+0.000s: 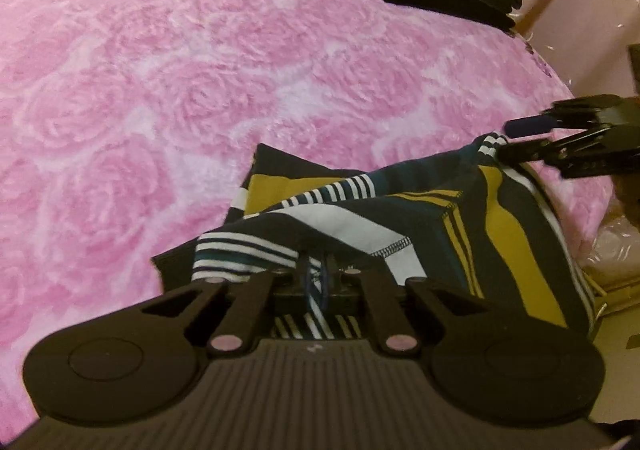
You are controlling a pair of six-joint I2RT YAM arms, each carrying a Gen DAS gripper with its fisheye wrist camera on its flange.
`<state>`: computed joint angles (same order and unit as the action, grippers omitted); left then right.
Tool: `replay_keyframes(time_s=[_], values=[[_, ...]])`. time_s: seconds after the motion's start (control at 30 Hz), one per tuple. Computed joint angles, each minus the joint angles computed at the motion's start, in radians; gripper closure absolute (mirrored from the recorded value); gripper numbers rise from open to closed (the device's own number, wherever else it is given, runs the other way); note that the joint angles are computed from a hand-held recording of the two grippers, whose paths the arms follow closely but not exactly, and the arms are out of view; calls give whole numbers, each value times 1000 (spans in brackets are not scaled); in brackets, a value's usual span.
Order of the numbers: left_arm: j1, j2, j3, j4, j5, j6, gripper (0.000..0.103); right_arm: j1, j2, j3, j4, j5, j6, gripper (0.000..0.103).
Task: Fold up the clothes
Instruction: 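Spread the striped garment flat by pulling its edge with the left gripper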
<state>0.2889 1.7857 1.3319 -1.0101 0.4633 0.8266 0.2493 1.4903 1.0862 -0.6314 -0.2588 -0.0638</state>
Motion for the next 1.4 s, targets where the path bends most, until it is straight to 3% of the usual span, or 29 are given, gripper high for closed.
replay_keyframes(time_s=[0.1, 0.17, 0.27, 0.33, 0.53, 0.67, 0.73, 0.87, 1.03, 1.27, 1.4], values=[[16, -12, 23, -43, 37, -2, 96, 7, -72, -16, 1, -106, 99, 54], [3, 6, -6, 7, 17, -9, 96, 45, -51, -26, 28, -157, 124, 54], [-15, 38, -44, 82, -12, -19, 98, 82, 35, -55, 52, -78, 103, 54], [-20, 65, -35, 91, -14, -7, 100, 35, 43, -104, 97, -91, 117, 67], [6, 42, -4, 27, -33, 43, 100, 20, -59, -73, -56, -34, 131, 65], [86, -24, -7, -58, -53, 157, 96, 37, -189, -102, -146, -19, 170, 56], [133, -60, -21, -110, -61, 246, 96, 67, -264, -125, -198, -28, 190, 42], [215, -110, -51, -210, -63, 405, 96, 118, -361, -239, -188, -65, 354, 41], [226, -132, -129, -182, -120, 475, 96, 113, -411, -366, -156, -15, 583, 41], [278, -171, -71, -263, -76, 577, 95, 146, -564, -348, -209, 43, 696, 41], [272, -195, -106, -268, -83, 614, 95, 122, -489, -382, -168, 39, 762, 41]])
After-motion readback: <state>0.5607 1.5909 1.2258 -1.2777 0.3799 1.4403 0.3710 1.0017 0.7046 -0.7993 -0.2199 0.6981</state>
